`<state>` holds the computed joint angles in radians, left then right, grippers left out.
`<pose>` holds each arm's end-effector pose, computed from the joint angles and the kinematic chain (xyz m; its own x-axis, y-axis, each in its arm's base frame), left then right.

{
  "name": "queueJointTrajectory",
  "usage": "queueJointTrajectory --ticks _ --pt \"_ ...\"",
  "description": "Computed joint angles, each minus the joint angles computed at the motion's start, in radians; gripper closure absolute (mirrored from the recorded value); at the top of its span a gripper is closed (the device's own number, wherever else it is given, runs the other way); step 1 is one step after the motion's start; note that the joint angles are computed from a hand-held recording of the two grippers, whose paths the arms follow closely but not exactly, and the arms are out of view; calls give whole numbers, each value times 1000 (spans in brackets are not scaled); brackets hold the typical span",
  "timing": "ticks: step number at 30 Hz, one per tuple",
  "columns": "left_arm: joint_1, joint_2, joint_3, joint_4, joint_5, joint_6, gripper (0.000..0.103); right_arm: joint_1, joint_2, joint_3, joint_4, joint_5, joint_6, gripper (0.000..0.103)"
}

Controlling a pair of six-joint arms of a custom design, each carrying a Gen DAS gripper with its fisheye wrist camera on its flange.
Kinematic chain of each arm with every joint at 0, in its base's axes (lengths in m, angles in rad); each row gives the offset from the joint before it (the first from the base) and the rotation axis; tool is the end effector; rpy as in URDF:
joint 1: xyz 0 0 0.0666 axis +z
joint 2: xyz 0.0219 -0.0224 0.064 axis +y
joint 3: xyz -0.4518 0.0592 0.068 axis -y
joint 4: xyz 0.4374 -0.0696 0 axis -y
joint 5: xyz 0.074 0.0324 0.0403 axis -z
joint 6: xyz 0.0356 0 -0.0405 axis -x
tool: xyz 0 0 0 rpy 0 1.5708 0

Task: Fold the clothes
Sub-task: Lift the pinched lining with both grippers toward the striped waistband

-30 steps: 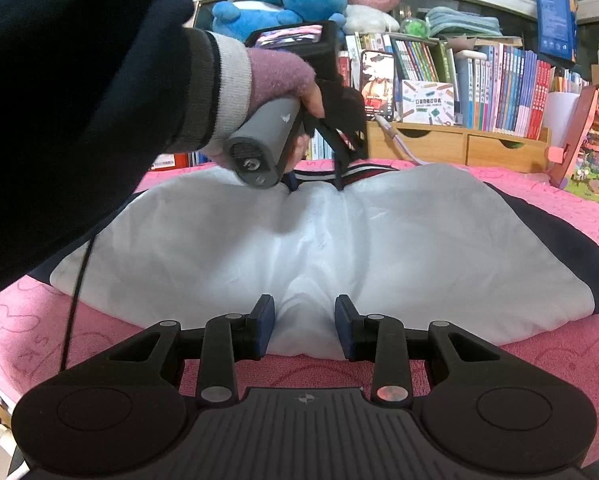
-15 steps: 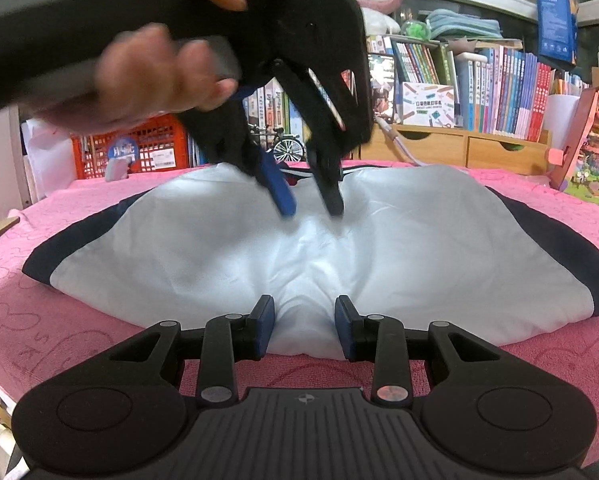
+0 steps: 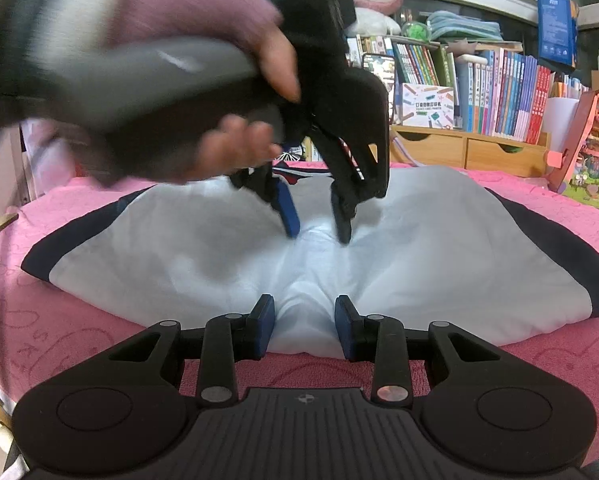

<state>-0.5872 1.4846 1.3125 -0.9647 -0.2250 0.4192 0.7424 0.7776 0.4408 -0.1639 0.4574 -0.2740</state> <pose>0.4431 -0.2858 0.4130 -0.8780 0.1077 -0.4665 0.1145 0.9933 0.0137 0.1976 0.1594 0.3004 -0.4274 -0.0627 -0.9019 -0.2134 0.9764 0.0333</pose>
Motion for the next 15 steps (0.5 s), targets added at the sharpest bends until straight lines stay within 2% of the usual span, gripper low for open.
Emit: queueJointTrajectory --ticks 2,4,5,6,11,15 --pt "20 49 36 55 -57 -7 55 1 -1 -1 0 0 0 69" --pt "48 93 73 84 -62 27 54 2 -2 -1 -2 -1 -1 70" --pt "59 112 101 72 -58 66 53 4 -2 -2 -1 2 0 71" --pt "62 126 124 54 -60 71 53 5 -3 -3 1 4 4 71" --pt "72 108 88 131 -71 40 54 3 -11 -12 13 -4 15 71" --pt "60 49 53 147 -64 51 62 4 -18 -19 20 -6 17 71"
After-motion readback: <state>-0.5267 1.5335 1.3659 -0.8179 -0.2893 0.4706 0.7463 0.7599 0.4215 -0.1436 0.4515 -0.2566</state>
